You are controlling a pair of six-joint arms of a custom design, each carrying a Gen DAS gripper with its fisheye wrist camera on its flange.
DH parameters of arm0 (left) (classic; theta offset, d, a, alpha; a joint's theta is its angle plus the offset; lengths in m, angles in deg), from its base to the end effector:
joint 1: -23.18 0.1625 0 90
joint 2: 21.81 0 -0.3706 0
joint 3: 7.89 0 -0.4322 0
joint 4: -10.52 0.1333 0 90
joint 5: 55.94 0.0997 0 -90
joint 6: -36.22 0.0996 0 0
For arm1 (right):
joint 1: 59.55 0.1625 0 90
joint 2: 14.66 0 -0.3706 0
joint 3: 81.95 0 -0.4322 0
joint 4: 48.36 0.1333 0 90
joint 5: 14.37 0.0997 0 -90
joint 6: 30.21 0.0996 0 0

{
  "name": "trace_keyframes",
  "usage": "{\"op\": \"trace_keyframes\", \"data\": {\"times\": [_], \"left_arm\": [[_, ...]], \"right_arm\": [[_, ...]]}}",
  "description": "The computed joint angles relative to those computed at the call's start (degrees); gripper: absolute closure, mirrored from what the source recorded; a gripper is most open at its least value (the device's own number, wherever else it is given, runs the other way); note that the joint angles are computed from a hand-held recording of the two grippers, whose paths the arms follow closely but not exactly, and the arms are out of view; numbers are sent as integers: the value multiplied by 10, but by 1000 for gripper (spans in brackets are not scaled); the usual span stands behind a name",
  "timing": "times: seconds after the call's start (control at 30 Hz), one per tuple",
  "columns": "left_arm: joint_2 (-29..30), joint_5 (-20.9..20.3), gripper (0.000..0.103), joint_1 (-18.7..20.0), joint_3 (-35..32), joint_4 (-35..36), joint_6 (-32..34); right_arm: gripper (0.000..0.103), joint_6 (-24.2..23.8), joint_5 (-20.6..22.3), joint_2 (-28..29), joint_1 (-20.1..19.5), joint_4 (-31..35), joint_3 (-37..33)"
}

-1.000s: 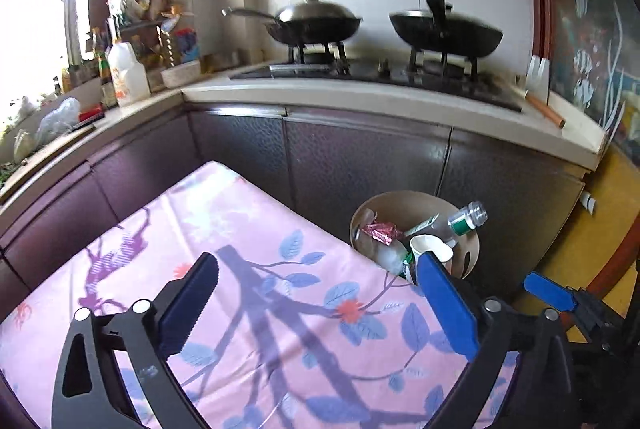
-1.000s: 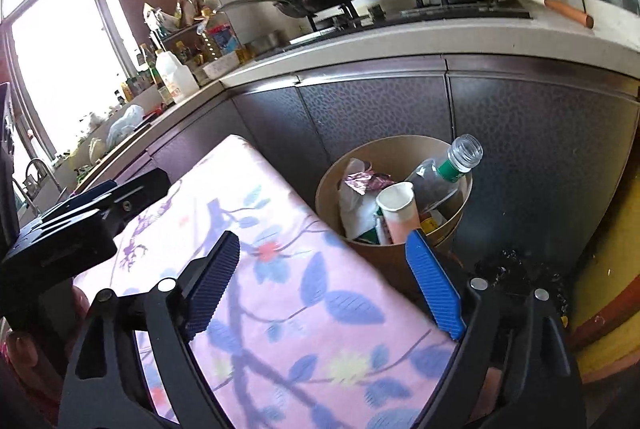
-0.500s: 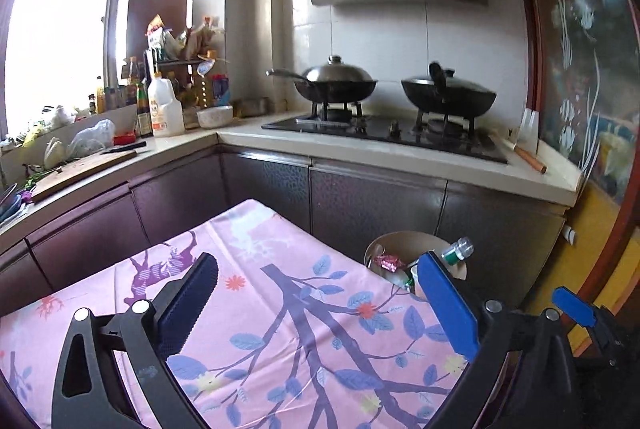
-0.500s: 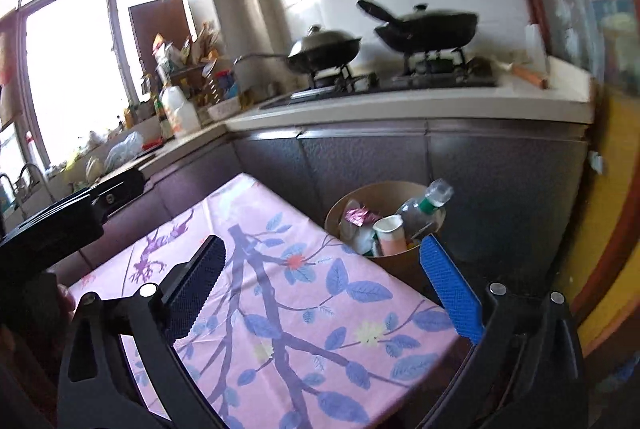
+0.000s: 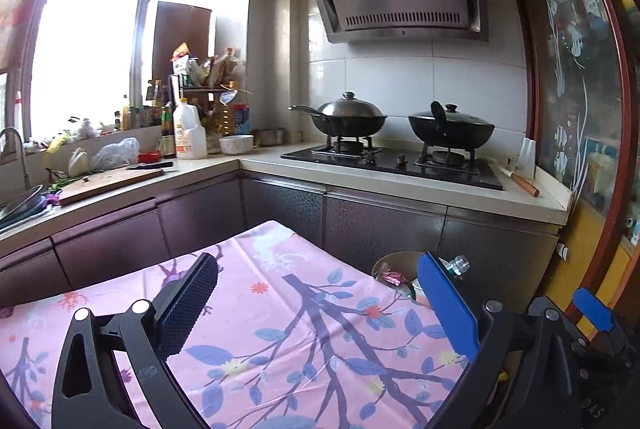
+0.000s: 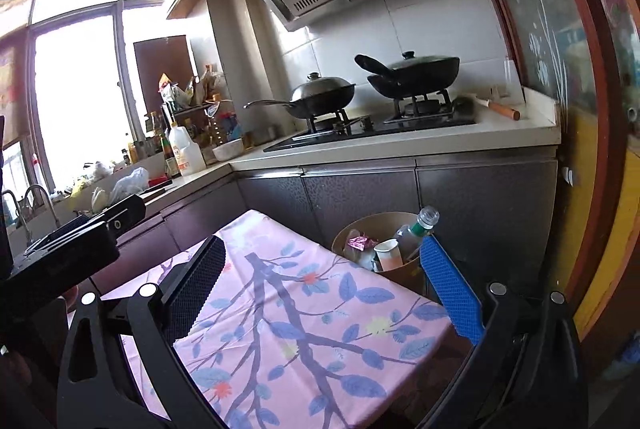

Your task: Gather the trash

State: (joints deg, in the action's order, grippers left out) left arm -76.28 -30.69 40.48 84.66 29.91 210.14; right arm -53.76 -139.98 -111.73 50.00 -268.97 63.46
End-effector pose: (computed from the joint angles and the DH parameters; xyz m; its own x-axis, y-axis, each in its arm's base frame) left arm -0.4056 -0.3603 0.1081 -0.6731 0.2346 -0.7013 0.7378 0.2771 -0.6155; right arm 0.1832 -0.2908 0.2953 -0.8613 0.1984 0.4677 -0.4245 0.2247 -0.8771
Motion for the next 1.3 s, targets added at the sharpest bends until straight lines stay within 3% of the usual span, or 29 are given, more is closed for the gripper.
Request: {"op": "trace_keyframes", "data": {"times": [0.3,0.53,1.3], "left_arm": [[-27,-35,4,-21,34,5,-44],[-43,-41,4,-31,51,-21,-17],[-59,-57,4,-43,66,-66,35]], "right_arm": [[6,-39,-2,30,36,-53,0],[6,-67,3,45,49,-96,0],[6,-53,16,31,48,-93,6]]}}
